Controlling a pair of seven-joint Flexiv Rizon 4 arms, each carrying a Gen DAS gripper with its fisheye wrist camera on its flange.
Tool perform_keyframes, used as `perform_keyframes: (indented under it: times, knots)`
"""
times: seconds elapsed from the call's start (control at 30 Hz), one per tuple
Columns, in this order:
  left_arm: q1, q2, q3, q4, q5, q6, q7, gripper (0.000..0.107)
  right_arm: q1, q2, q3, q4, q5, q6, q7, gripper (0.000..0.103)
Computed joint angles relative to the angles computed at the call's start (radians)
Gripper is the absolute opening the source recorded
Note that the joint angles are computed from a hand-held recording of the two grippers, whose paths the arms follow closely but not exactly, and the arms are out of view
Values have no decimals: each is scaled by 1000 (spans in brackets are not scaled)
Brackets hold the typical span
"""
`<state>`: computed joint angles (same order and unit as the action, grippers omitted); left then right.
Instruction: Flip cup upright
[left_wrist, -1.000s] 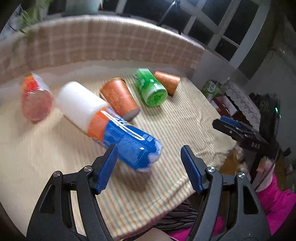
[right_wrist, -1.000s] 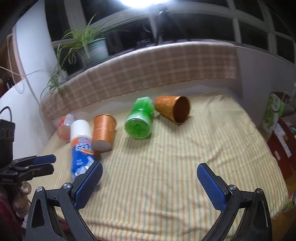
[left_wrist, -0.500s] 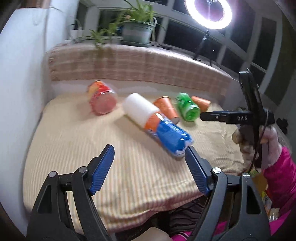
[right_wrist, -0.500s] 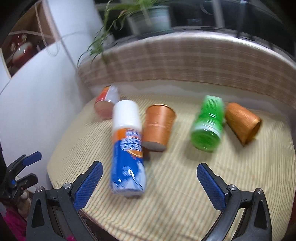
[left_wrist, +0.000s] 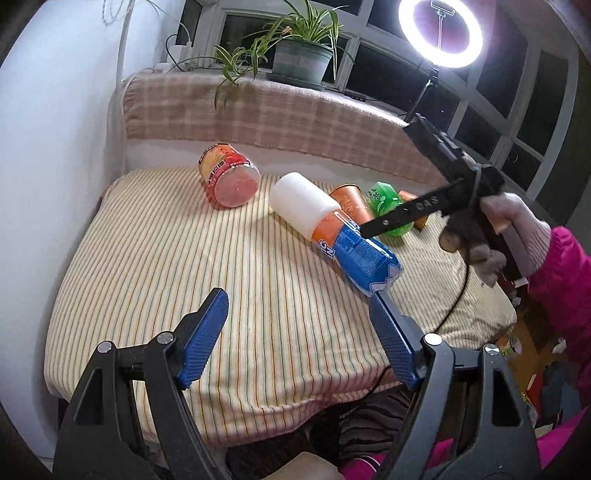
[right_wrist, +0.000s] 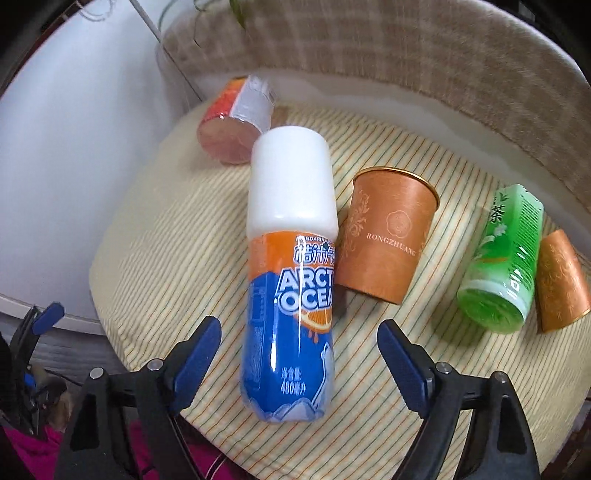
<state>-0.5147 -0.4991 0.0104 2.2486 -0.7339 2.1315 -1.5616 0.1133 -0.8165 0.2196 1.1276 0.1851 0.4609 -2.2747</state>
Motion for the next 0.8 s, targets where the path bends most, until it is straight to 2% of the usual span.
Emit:
perform_keyframes:
  times: [0.07, 0.4, 0.53, 0.67, 0.8]
  knots:
    - [6, 1, -4, 4, 11, 4, -8, 81, 13, -16, -8, -30, -16, -39, 17, 83]
    - [46, 5, -18, 22, 74, 22, -69, 81, 81, -75, -32, -106, -89, -136, 61, 76]
    - [51, 5, -15, 25, 86, 22, -80, 81, 98, -87, -42, -109, -118, -142, 69, 73]
    - [52, 6, -14, 24, 94, 18, -83, 81, 114, -97, -49, -101, -141, -135, 81, 64]
    - [58, 6, -13, 18, 108, 7, -84, 81, 102, -80, -37, -68, -132, -103, 69, 63]
